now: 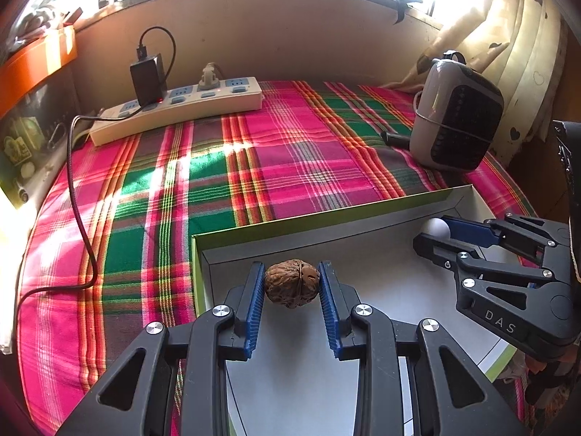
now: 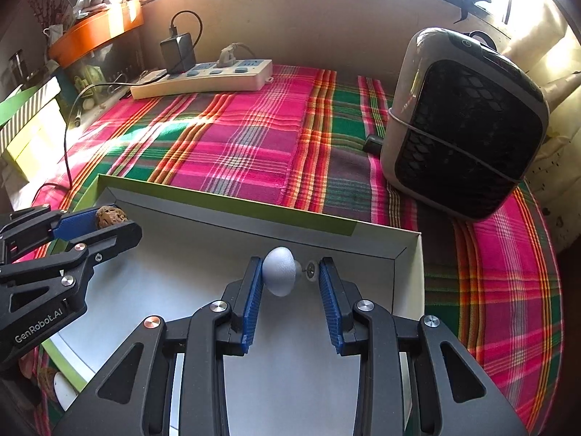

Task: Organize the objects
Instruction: 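Carry the walnut and the white knob over the white box with both grippers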

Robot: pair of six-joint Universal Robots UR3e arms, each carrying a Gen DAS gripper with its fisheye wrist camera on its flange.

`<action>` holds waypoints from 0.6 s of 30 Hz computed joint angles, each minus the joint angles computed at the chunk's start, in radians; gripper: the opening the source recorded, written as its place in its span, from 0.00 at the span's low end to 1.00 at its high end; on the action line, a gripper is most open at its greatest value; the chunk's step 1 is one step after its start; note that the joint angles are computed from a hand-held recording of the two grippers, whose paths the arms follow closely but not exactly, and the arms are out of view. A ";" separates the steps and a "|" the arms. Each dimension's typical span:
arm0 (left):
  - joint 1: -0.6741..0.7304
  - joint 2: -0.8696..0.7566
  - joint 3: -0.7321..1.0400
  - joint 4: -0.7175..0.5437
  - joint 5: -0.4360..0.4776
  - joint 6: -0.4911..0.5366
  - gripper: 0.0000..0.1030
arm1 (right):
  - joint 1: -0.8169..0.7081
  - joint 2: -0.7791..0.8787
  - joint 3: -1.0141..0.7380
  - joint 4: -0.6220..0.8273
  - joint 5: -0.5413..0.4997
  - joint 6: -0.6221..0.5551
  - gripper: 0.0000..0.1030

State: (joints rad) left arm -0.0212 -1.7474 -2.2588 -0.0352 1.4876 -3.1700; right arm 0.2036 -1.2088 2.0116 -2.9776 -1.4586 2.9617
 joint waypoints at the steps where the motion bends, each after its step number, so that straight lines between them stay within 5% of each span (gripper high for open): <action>1: -0.002 -0.009 0.004 0.004 0.005 -0.001 0.27 | 0.001 0.003 -0.003 0.001 -0.003 0.000 0.32; 18: -0.019 -0.023 0.027 -0.011 0.032 0.000 0.27 | 0.023 0.022 -0.034 0.019 -0.036 0.013 0.32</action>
